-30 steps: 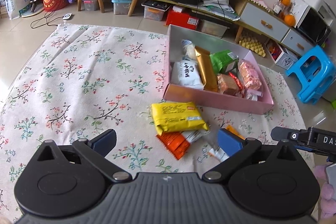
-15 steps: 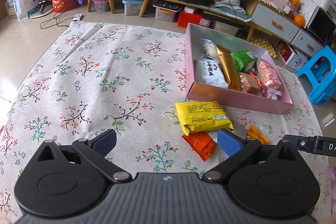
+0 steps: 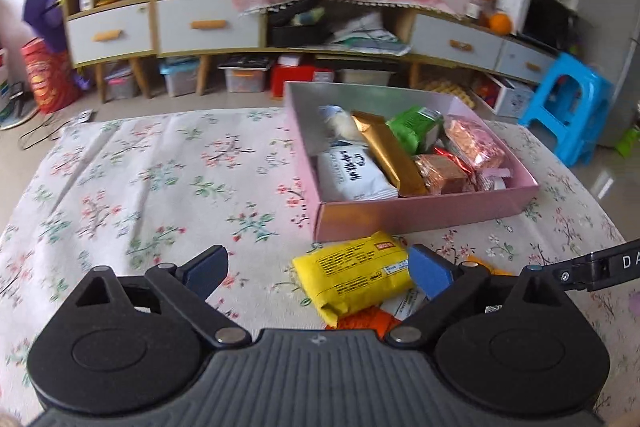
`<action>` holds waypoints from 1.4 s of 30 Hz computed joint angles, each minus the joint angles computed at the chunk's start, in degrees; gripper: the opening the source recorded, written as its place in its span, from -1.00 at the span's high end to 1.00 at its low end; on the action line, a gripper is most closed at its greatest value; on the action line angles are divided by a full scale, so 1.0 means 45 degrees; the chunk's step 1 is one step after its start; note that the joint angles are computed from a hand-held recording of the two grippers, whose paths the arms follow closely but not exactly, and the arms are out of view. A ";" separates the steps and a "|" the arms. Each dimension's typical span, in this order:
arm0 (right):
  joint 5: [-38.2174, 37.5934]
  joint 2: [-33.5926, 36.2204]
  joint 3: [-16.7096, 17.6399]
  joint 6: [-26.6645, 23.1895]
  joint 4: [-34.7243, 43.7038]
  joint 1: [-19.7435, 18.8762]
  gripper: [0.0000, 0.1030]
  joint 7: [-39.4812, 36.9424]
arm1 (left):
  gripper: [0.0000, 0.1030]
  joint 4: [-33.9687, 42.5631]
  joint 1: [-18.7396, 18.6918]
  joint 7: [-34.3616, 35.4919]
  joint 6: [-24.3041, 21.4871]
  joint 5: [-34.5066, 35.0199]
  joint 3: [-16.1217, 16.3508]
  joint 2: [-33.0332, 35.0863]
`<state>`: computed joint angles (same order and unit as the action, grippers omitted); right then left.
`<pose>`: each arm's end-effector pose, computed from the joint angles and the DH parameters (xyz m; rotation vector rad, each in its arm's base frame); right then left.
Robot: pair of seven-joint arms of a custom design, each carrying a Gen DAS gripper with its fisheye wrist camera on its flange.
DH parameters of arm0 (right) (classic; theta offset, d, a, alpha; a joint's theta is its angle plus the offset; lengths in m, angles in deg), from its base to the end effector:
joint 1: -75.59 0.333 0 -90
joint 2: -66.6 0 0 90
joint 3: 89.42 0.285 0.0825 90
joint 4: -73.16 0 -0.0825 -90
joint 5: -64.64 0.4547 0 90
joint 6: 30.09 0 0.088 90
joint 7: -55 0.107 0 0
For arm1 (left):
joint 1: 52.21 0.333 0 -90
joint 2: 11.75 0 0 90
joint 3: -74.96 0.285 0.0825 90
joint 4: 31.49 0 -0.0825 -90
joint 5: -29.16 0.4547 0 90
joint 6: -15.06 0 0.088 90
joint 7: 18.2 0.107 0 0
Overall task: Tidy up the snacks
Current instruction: 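Move both tools back over the remaining snacks beside the box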
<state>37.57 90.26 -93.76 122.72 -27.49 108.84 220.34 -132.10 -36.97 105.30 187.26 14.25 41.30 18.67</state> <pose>0.6380 0.3725 0.3185 -1.4042 2.1829 -0.3737 0.7301 -0.1719 0.3282 -1.3378 2.1939 -1.0448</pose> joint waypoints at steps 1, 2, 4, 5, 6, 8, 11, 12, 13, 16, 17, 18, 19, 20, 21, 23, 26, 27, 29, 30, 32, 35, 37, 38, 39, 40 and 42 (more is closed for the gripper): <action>0.0109 0.0026 0.0067 0.0037 0.0009 -0.0060 -0.79 -0.0138 | -0.86 0.0109 0.0116 0.0196 -0.0091 -0.0006 -0.0161 0.0133; 0.0232 0.0071 0.0119 0.0082 0.0037 -0.0109 -0.79 -0.0259 | -0.86 0.0194 0.0178 0.0363 -0.0185 -0.0002 -0.0258 0.0240; 0.0421 0.0172 0.0153 0.0154 0.0093 -0.0133 -0.79 -0.0419 | -0.83 0.0393 -0.0015 0.0453 -0.0446 0.0111 -0.0103 0.0379; 0.0495 0.0244 0.0155 0.0133 0.0165 -0.0122 -0.79 -0.0504 | -0.79 0.0511 -0.0332 0.0259 -0.0639 0.0248 0.0232 0.0385; 0.0535 0.0340 0.0140 0.0121 0.0268 -0.0097 -0.79 -0.0582 | -0.70 0.0615 -0.0653 0.0036 -0.0845 0.0376 0.0576 0.0385; 0.0432 0.0559 0.0004 0.0250 0.0457 0.0037 -0.79 -0.0601 | -0.58 0.0753 -0.0961 -0.0065 -0.1302 0.0471 0.0930 0.0415; 0.0319 0.0959 -0.0127 0.0308 0.0844 0.0193 -0.79 -0.0921 | -0.52 0.0717 -0.1018 0.0416 -0.1571 0.0319 0.0998 0.0389; 0.0300 0.1114 -0.0148 0.0203 0.1026 0.0243 -0.79 -0.1123 | -0.43 0.0697 -0.1101 0.0517 -0.1743 0.0334 0.1104 0.0327; 0.0276 0.1254 -0.0167 0.0048 0.1207 0.0294 -0.79 -0.1352 | -0.36 0.0698 -0.1239 0.0579 -0.1958 0.0394 0.1271 0.0262; 0.0000 0.1657 -0.0315 -0.0706 0.1794 0.0551 -0.79 -0.1895 | -0.28 0.0465 -0.1120 0.1269 -0.2111 -0.0040 0.1183 0.0048; -0.0064 0.1775 -0.0337 -0.0961 0.1974 0.0597 -0.79 -0.2049 | -0.24 0.0414 -0.1083 0.1456 -0.2253 -0.0214 0.1163 -0.0042; -0.0116 0.1841 -0.0357 -0.1173 0.2078 0.0629 -0.79 -0.2157 | -0.22 0.0392 -0.1091 0.1606 -0.2389 -0.0377 0.1190 -0.0118; -0.0152 0.1847 -0.0371 -0.1313 0.2092 0.0643 -0.79 -0.2217 | -0.21 0.0378 -0.1076 0.1810 -0.2571 -0.0557 0.1196 -0.0185; -0.0184 0.1816 -0.0385 -0.1348 0.2040 0.0639 -0.79 -0.2222 | -0.21 0.0306 -0.1020 0.2092 -0.2742 -0.0785 0.1165 -0.0287; -0.0228 0.1747 -0.0409 -0.1337 0.1935 0.0638 -0.79 -0.2172 | -0.20 0.0280 -0.1044 0.2344 -0.2913 -0.0968 0.1189 -0.0348; -0.0318 0.1597 -0.0466 -0.1518 0.1769 0.0639 -0.79 -0.2010 | -0.20 0.0200 -0.1106 0.2866 -0.3314 -0.1307 0.1288 -0.0511; -0.0486 0.1339 -0.0512 -0.1772 0.1427 0.0564 -0.79 -0.1619 | -0.20 0.0083 -0.1151 0.3792 -0.4189 -0.1907 0.1423 -0.0806; -0.0563 0.1254 -0.0535 -0.1910 0.1325 0.0526 -0.79 -0.1476 | -0.21 0.0028 -0.1140 0.4132 -0.4496 -0.2136 0.1455 -0.0925; -0.0846 0.1082 -0.0575 -0.2169 0.1125 0.0483 -0.79 -0.1175 | -0.23 -0.0123 -0.1269 0.4622 -0.4814 -0.2413 0.1656 -0.1173; -0.0961 0.0975 -0.0567 -0.2232 0.0990 0.0432 -0.79 -0.1021 | -0.32 -0.0180 -0.1469 0.4620 -0.4847 -0.2360 0.1891 -0.1285; -0.1000 0.0776 -0.0445 -0.2233 0.0754 0.0250 -0.79 -0.0812 | -0.50 -0.0363 -0.1971 0.4324 -0.4582 -0.2179 0.2447 -0.1508; -0.0909 0.0443 -0.0190 -0.1715 0.0314 -0.0052 -0.79 -0.0754 | -0.62 -0.0453 -0.2457 0.3786 -0.3958 -0.2019 0.2947 -0.1584; -0.0761 0.0333 -0.0039 -0.1212 0.0152 -0.0219 -0.79 -0.0838 | -0.67 -0.0359 -0.2690 0.3308 -0.3366 -0.1835 0.3128 -0.1451; -0.0690 0.0293 0.0006 -0.0871 0.0064 -0.0272 -0.79 -0.0846 | -0.67 -0.0281 -0.2696 0.3162 -0.3088 -0.1846 0.3095 -0.1349; -0.0646 0.0301 0.0020 -0.0569 0.0036 -0.0297 -0.79 -0.0873 | -0.67 -0.0180 -0.2664 0.3031 -0.2869 -0.1883 0.3018 -0.1238; -0.0599 0.0375 0.0019 -0.0335 0.0097 -0.0299 -0.79 -0.0920 | -0.67 -0.0057 -0.2582 0.2973 -0.2704 -0.1961 0.2884 -0.1109; -0.0603 0.0559 -0.0086 -0.0028 0.0270 -0.0191 -0.79 -0.0901 | -0.67 0.0173 -0.2406 0.2920 -0.2344 -0.2123 0.2571 -0.0833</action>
<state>34.86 92.78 -94.15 122.59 -26.28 107.98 216.29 -131.32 -47.80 118.44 176.72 4.70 52.87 14.92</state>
